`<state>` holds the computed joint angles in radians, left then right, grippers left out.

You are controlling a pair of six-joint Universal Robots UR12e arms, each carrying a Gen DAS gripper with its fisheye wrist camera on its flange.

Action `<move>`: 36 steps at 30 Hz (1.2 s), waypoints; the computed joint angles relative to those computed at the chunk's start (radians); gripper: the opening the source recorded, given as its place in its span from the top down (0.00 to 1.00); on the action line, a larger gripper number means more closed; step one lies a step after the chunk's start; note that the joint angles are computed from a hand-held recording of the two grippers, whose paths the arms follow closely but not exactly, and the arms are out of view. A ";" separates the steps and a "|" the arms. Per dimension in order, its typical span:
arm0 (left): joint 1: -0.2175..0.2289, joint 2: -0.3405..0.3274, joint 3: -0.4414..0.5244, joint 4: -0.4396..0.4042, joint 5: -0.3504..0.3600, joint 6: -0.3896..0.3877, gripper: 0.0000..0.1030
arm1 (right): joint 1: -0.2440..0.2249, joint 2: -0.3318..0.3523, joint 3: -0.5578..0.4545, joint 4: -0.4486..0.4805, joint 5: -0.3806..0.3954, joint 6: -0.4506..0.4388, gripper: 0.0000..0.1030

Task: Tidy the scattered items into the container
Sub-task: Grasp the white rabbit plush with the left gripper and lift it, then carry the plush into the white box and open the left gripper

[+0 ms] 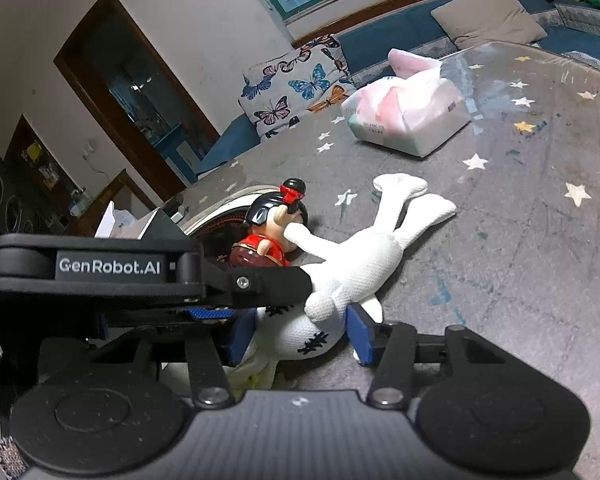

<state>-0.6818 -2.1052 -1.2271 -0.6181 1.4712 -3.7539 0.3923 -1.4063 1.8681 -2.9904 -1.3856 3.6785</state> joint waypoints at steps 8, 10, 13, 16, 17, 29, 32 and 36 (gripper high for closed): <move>-0.004 0.036 -0.046 0.075 0.036 -0.009 0.63 | 0.021 -0.005 -0.014 -0.022 -0.027 -0.039 0.52; -0.007 0.050 -0.062 0.098 0.056 -0.010 0.63 | 0.029 -0.004 -0.024 -0.026 -0.029 -0.054 0.52; -0.010 0.076 -0.092 0.138 0.095 -0.006 0.63 | 0.041 -0.002 -0.041 -0.036 -0.029 -0.076 0.52; -0.013 0.111 -0.134 0.189 0.138 -0.004 0.63 | 0.058 0.005 -0.066 -0.049 -0.025 -0.110 0.52; -0.014 0.123 -0.150 0.209 0.158 -0.006 0.63 | 0.064 0.009 -0.077 -0.051 -0.023 -0.123 0.52; 0.012 0.273 -0.336 0.341 0.354 -0.075 0.63 | 0.155 0.105 -0.245 -0.037 0.059 -0.289 0.52; 0.029 0.307 -0.383 0.351 0.381 -0.109 0.63 | 0.179 0.139 -0.297 -0.006 0.077 -0.329 0.52; 0.054 0.341 -0.435 0.349 0.404 -0.157 0.63 | 0.205 0.183 -0.363 0.045 0.105 -0.375 0.52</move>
